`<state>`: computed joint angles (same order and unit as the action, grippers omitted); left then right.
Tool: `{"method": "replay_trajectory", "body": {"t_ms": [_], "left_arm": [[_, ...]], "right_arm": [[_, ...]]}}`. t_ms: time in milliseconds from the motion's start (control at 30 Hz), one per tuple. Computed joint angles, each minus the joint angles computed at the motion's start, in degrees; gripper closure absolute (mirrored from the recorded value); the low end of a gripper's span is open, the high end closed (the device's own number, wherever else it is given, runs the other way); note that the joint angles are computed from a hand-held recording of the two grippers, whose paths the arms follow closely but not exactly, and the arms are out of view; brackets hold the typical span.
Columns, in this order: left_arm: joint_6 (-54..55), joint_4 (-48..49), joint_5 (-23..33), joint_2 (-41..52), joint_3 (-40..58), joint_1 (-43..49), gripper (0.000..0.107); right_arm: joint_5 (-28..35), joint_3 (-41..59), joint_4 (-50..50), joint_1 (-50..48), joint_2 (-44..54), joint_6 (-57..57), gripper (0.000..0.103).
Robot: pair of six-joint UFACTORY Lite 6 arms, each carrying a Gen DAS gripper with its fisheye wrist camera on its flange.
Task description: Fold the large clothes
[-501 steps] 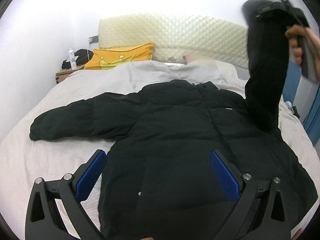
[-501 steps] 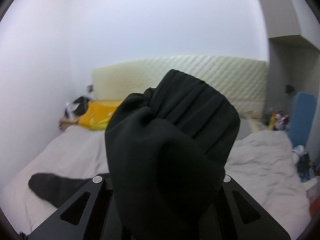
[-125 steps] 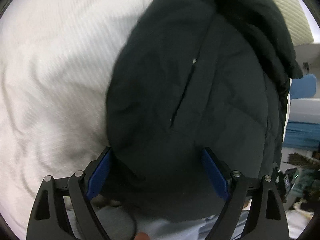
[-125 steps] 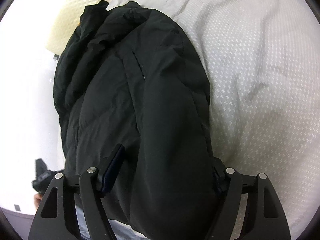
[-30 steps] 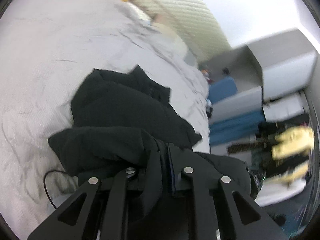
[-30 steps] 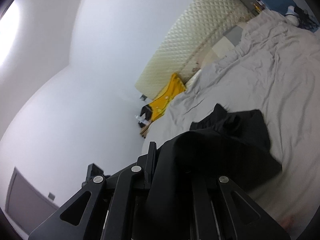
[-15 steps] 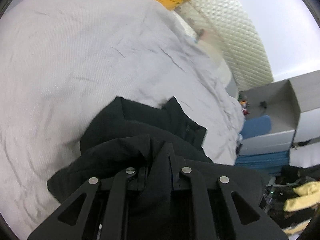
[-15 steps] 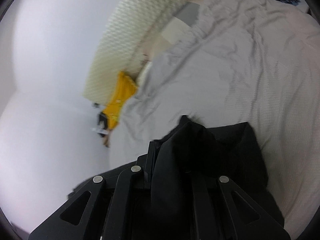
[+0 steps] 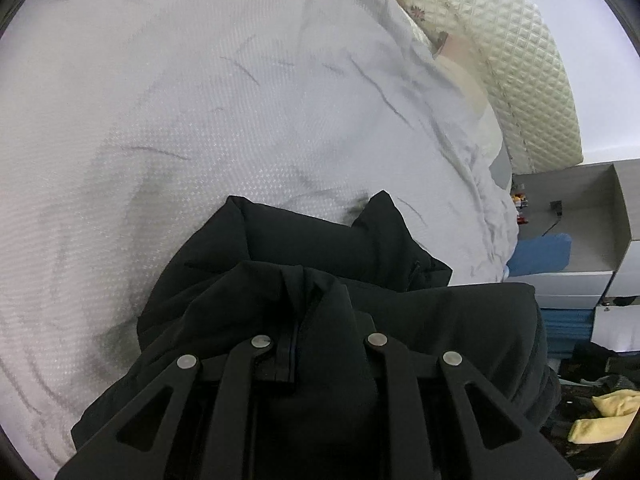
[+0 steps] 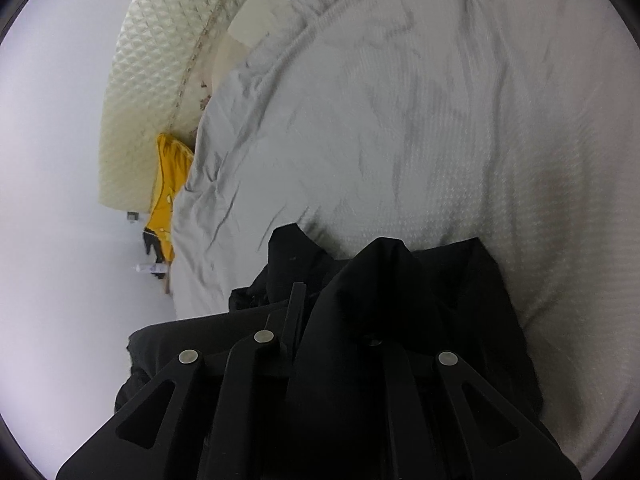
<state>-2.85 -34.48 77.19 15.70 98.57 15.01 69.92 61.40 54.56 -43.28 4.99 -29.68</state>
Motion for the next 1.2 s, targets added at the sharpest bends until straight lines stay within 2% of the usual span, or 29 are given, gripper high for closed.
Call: {"method": "replay_trajectory", "body": {"t_ms": [167,333,500,533,567,600,667,700,800,933,1000,1100,1200], "left_arm": [[3.8,-4.2,4.3,3.3,1.8,3.5,0.090],[8.0,-8.8,9.2,1.4,-0.2,9.1,0.088],[13.4,-9.3,15.9,-2.8,-1.2,15.3,0.088],[14.4,-9.2,17.4,-3.3,-0.5,16.7,0.085],[16.0,-9.6,18.6,-4.2,-0.3,18.7,0.076],[17.1,-9.5,19.9,-4.8,0.9,20.7,0.063],[19.5,-8.9,21.9,-5.1,4.2,24.4,0.047],[21.2,-8.6,23.3,-5.2,6.7,26.3,0.046],[25.5,-8.3,25.2,-7.0,11.3,29.3,0.046],[27.6,-8.9,21.9,-16.2,7.7,26.7,0.046],[27.0,-8.1,17.6,-21.8,3.1,21.4,0.046],[19.2,-1.0,5.7,-30.4,-6.0,4.6,0.046],[14.1,7.7,-5.8,-36.0,-14.1,-13.4,0.046]], "right_arm": [[6.2,0.6,3.8,-3.9,5.4,-5.2,0.088],[11.6,1.4,5.0,-7.6,7.1,-8.0,0.080],[17.6,3.4,4.5,-12.9,7.3,-9.9,0.060],[18.8,4.3,4.0,-14.2,7.2,-10.4,0.059],[19.3,5.1,3.5,-14.8,7.2,-10.7,0.058],[20.2,6.5,2.2,-16.4,6.8,-10.9,0.054],[21.2,9.0,0.6,-19.5,6.1,-10.6,0.042],[21.6,9.9,0.0,-20.9,5.8,-10.8,0.036],[22.5,14.5,-3.4,-23.6,3.1,-11.9,0.032],[24.5,17.3,-4.3,-23.5,-4.9,-15.0,0.028],[25.1,16.2,-3.3,-23.1,-10.5,-16.8,0.023],[23.7,11.5,-1.4,-18.7,-21.1,-17.6,0.023],[16.9,3.7,-2.1,-8.7,-33.1,-16.7,0.023]]}}
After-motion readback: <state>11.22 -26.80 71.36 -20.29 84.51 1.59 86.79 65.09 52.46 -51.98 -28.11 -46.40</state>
